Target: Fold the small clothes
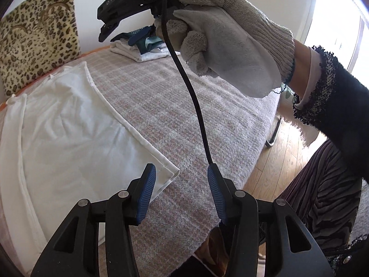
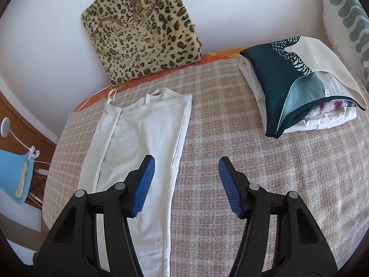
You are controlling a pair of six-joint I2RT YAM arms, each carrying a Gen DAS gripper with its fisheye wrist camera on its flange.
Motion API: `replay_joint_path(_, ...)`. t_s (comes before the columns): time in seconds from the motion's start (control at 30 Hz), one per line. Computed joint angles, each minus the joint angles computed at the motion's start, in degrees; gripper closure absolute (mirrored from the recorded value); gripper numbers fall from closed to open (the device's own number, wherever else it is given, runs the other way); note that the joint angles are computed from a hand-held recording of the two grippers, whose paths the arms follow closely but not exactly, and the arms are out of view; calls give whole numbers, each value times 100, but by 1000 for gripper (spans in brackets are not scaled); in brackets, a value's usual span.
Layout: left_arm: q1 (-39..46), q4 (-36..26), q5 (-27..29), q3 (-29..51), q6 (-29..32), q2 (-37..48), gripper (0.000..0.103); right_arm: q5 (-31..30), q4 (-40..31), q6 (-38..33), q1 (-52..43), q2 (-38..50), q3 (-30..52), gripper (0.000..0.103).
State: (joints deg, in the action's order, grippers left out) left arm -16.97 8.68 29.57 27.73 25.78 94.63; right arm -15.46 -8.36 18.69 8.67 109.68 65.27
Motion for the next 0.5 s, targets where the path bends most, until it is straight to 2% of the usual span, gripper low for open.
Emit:
replay_joint_path(0.07,-115,48,-124,47,-22,139,58,-192,-87,-139,-92,192,226,42)
replay_joint_path(0.2,-100,35,-164,114,32,304,58,-143,-185,-418,-233,444,610,42)
replay_joint_path(0.5,-533,473,-758,108,10,548,58,-302,-380,-349,-402,1502,1812,42)
